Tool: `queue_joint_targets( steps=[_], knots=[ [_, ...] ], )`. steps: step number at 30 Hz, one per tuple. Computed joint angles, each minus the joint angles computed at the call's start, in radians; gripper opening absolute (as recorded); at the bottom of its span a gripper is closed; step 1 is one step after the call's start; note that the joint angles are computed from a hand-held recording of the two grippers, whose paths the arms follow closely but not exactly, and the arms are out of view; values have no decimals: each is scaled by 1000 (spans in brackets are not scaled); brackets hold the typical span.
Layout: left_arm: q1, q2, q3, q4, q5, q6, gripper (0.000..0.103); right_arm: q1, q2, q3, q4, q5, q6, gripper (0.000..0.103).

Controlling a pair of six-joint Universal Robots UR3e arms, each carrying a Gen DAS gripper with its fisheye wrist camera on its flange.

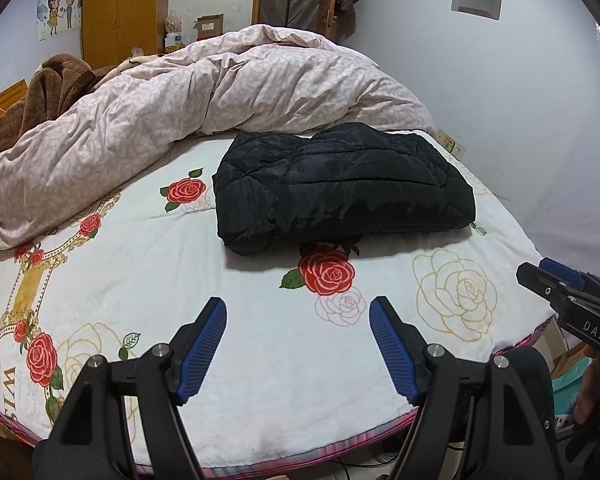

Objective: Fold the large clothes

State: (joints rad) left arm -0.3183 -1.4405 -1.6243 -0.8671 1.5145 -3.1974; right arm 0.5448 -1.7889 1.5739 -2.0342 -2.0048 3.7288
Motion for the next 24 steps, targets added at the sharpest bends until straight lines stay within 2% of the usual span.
queue_joint_targets(
  steps=[14, 24],
  knots=[
    [10, -8, 12, -25, -17, 10, 76, 5, -12, 32, -13, -1, 3, 59],
    [-7, -18, 4, 7, 4, 6, 76, -10, -21, 44, -21, 12, -12, 59]
  ],
)
